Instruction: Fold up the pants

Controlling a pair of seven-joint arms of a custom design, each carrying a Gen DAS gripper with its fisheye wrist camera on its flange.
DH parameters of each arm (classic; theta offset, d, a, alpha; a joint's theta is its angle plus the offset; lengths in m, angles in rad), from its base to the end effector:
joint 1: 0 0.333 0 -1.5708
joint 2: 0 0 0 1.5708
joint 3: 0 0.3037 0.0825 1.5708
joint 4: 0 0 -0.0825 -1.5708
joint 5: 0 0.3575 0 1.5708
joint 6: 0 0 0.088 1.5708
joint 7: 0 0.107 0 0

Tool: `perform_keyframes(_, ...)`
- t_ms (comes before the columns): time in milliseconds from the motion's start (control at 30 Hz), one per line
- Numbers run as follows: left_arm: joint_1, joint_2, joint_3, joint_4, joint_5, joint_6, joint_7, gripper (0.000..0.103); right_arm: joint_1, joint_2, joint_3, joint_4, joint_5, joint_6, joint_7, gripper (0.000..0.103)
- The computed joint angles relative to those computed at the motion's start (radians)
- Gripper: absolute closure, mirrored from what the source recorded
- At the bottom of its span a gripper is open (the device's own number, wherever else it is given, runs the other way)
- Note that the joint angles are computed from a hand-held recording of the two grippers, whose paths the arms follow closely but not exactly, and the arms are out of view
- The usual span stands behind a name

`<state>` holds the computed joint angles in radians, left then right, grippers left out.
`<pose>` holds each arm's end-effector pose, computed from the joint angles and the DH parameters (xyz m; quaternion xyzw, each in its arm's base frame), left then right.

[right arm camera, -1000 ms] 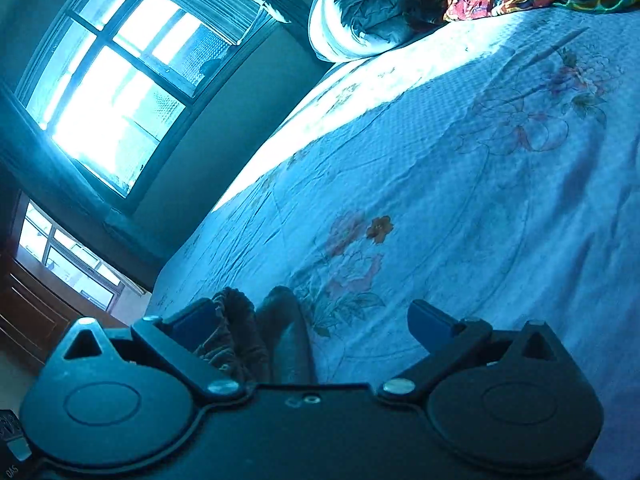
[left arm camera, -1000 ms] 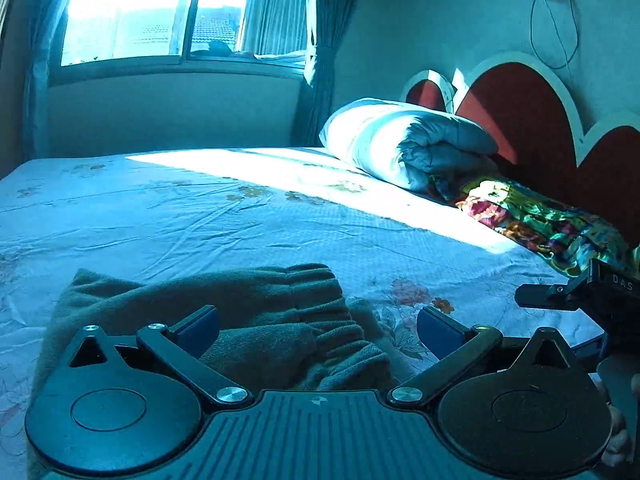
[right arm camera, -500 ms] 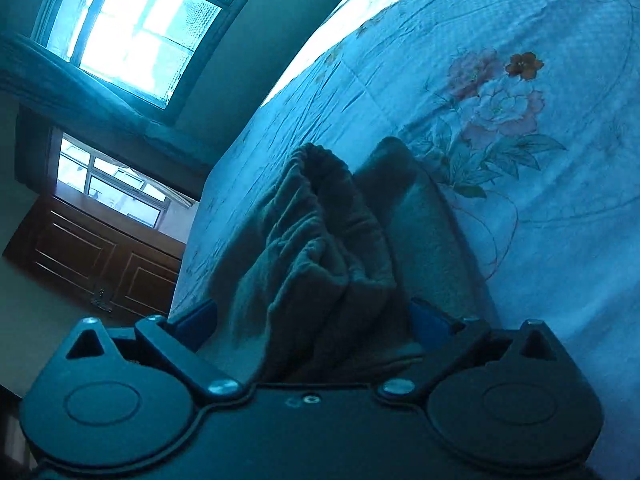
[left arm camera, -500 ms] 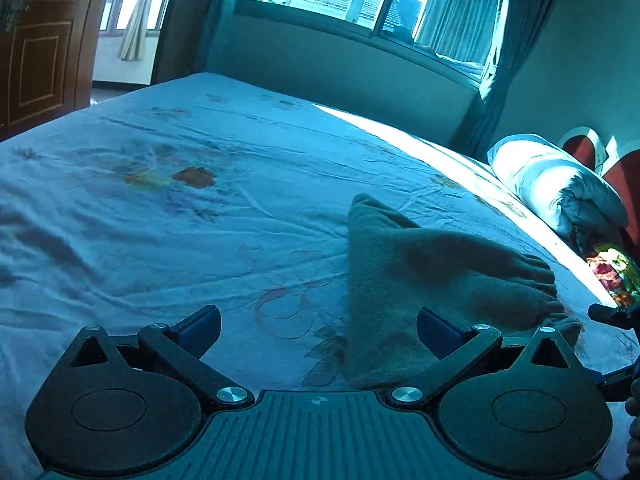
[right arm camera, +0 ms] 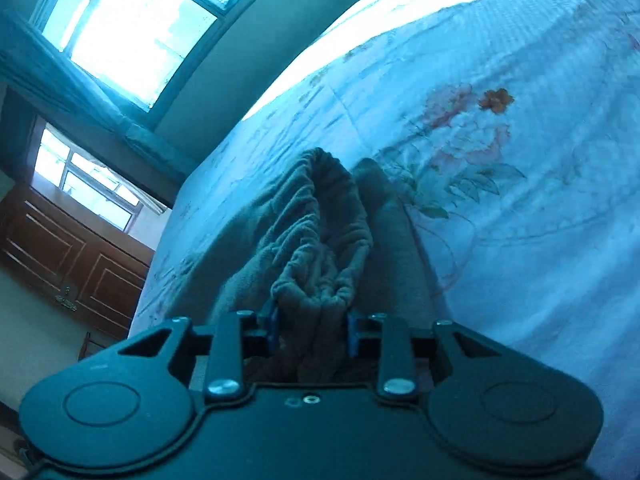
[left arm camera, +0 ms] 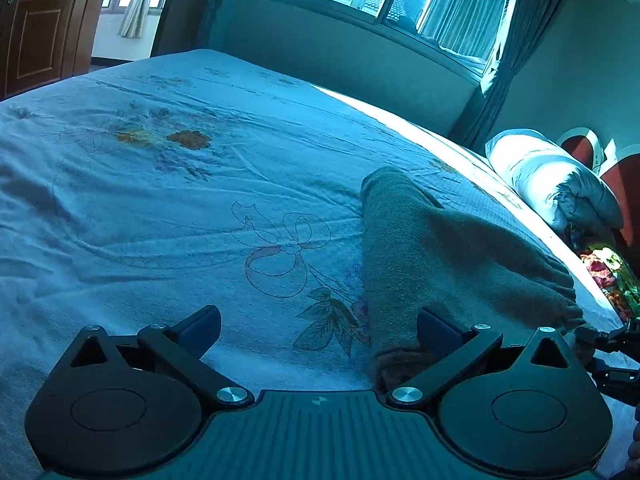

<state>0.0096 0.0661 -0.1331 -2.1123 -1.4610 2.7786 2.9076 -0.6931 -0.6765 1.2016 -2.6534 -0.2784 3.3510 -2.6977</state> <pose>0.5548 -0.0236 0.4232 -0.5652 0.6794 -0.4462 0.1411 0.3606 0.2667 0.4179 -0.2588 0.8235 -0.1088 0.4929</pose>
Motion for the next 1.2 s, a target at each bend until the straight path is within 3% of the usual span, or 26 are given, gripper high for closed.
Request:
perform_keyframes(67,-0.003,0.001,0.0,0.005,0.019,0.013,-0.011,0.0,0.015,-0.003,-0.022,-0.02,0.01,0.034,0.023,0.07)
perform_keyframes(167,-0.003,0.005,-0.019,0.024,0.042,0.08,-0.02,0.0,0.079,-0.144,-0.074,0.007,-0.011,-0.14,-0.011,0.064)
perform_keyframes(233,-0.011,0.024,-0.031,0.061,0.003,0.135,0.031,0.0,0.051,-0.164,-0.09,0.013,-0.063,-0.084,-0.027,0.063)
perform_keyframes(267,-0.021,0.04,-0.037,0.077,0.022,0.175,0.022,0.0,0.015,-0.146,-0.086,0.032,-0.096,-0.035,-0.062,0.061)
perform_keyframes(300,-0.043,0.065,-0.036,0.093,0.106,0.227,-0.048,0.0,-0.017,-0.123,-0.056,0.064,-0.059,-0.039,-0.165,0.061)
perform_keyframes(333,-0.053,0.083,-0.034,0.098,0.179,0.239,-0.101,0.0,-0.014,-0.072,-0.048,0.092,-0.025,-0.074,-0.283,0.059)
perform_keyframes(367,-0.064,0.098,-0.028,0.095,0.263,0.245,-0.167,0.0,-0.034,0.014,-0.018,0.156,0.014,-0.165,-0.448,0.049)
perform_keyframes(400,-0.106,0.115,0.013,0.08,0.418,0.262,-0.3,0.0,-0.044,0.102,0.008,0.21,0.0,-0.294,-0.543,0.044)
perform_keyframes(433,-0.141,0.132,0.049,0.071,0.513,0.274,-0.371,0.0,-0.043,0.178,0.015,0.234,-0.05,-0.367,-0.568,0.036)
perform_keyframes(467,-0.141,0.141,0.054,0.068,0.537,0.275,-0.394,0.0,-0.008,0.219,-0.011,0.229,-0.103,-0.384,-0.523,0.034)
perform_keyframes(500,-0.106,0.131,0.023,0.066,0.492,0.273,-0.377,0.0,0.037,0.225,-0.07,0.205,-0.224,-0.346,-0.408,0.034)
perform_keyframes(567,0.032,0.093,-0.102,0.07,0.203,0.237,-0.142,0.0,0.096,0.133,-0.133,0.157,-0.306,-0.304,-0.271,0.034)
perform_keyframes(600,0.069,0.065,-0.126,0.055,0.099,0.216,-0.051,0.0,0.108,0.095,-0.147,0.137,-0.303,-0.282,-0.233,0.035)
perform_keyframes(667,0.071,0.013,-0.106,0.004,0.007,0.184,0.046,0.0,0.089,0.051,-0.147,0.109,-0.313,-0.2,-0.159,0.035)
perform_keyframes(767,0.055,-0.051,-0.072,-0.079,-0.012,0.119,0.11,0.0,0.087,0.047,-0.147,0.077,-0.267,-0.128,-0.103,0.035)
perform_keyframes(867,0.005,-0.065,-0.05,-0.106,-0.061,0.13,0.218,0.0,0.054,0.015,-0.098,0.047,-0.176,-0.071,-0.04,0.034)
perform_keyframes(967,-0.028,-0.053,-0.036,-0.092,-0.056,0.114,0.222,0.0,0.038,-0.007,-0.074,0.028,-0.105,-0.052,-0.004,0.035)
perform_keyframes(1033,-0.047,-0.027,-0.038,-0.072,-0.01,0.151,0.174,0.0,0.029,-0.056,-0.058,0.002,-0.056,-0.016,0.031,0.034)
perform_keyframes(1100,-0.057,0.002,-0.042,-0.052,0.0,0.199,0.148,0.008,0.017,-0.039,-0.047,0.003,-0.046,0.001,0.023,0.034)
perform_keyframes(1133,-0.052,0.007,-0.037,-0.05,0.032,0.183,0.114,0.008,0.015,-0.027,-0.044,0.004,-0.042,0.009,0.015,0.034)
perform_keyframes(1200,-0.037,-0.012,-0.032,-0.061,0.008,0.14,0.126,0.018,0.002,-0.014,-0.027,0.006,-0.024,0.036,0.005,0.034)
